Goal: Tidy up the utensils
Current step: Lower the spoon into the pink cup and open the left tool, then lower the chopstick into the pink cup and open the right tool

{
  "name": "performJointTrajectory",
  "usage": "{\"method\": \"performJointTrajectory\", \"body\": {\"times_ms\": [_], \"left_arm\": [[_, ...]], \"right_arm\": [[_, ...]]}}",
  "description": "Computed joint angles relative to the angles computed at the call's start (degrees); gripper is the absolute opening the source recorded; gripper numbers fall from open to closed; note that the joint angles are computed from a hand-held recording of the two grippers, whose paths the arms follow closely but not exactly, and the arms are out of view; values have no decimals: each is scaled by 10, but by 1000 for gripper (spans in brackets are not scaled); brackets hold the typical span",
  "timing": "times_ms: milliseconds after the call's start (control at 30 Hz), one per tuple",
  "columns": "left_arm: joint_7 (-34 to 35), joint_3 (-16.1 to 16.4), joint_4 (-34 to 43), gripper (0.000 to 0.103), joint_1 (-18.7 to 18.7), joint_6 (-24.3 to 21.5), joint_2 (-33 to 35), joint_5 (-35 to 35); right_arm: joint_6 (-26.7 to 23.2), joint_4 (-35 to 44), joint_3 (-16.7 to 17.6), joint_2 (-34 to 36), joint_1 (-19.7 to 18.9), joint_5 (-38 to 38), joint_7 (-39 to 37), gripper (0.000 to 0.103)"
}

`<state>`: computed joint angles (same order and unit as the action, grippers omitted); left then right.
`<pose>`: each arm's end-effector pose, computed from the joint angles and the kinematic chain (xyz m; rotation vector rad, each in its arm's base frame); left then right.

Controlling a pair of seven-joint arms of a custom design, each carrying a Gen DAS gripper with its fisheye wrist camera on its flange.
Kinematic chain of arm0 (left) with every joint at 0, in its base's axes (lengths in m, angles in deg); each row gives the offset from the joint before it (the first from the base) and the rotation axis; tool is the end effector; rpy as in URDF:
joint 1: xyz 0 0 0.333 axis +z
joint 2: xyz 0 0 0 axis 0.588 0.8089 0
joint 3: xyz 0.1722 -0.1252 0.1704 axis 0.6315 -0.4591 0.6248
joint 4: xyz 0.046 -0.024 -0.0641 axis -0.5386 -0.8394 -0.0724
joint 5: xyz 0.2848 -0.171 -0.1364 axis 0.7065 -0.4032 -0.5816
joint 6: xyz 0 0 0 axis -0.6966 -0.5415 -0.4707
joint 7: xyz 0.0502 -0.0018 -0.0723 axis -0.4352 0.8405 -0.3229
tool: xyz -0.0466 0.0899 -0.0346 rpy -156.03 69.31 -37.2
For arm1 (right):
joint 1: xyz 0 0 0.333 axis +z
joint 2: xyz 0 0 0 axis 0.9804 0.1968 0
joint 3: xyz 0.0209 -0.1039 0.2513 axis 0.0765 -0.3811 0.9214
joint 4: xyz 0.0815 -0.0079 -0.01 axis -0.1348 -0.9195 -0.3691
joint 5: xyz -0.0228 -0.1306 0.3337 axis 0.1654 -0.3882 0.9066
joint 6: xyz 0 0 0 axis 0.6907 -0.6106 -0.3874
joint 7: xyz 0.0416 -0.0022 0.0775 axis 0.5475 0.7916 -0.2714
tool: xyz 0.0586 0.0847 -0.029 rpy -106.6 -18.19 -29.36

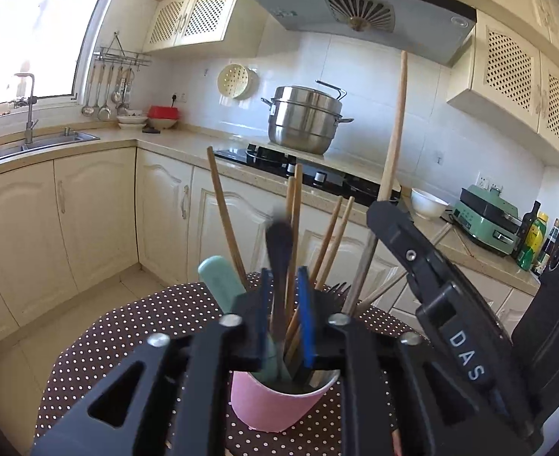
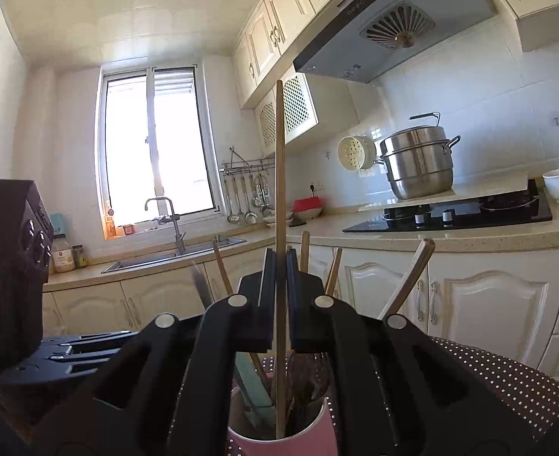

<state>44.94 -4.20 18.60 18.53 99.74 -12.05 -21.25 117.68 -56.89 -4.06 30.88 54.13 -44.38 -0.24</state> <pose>0.6910 -0.2181 0.5820 -1.5682 1.5659 -1.2635 0.7101 0.0840 0.5760 -1.2847 0.9520 -0.6360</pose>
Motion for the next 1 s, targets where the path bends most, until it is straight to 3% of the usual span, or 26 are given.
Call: {"method": "performJointTrajectory", "body": {"times_ms": [233,467,700,1000], "left_arm": [[-125,102,-92,53,-54,89,-42,63],[-258,213,-128,65,-119,118,-56,154],[-320,226,-134,70,-128,95,-66,230],[-372,188,-147,73,-103,67,-86,308]], "right_arm": [[1,-29,-12,-20,-14,7,15,6],[8,-69,-13,-37,-35,-8,41,6],[13,-103,-13,-49,-55,-41,81,6],[12,-132,-31,-67,-64,-77,128,6]]}}
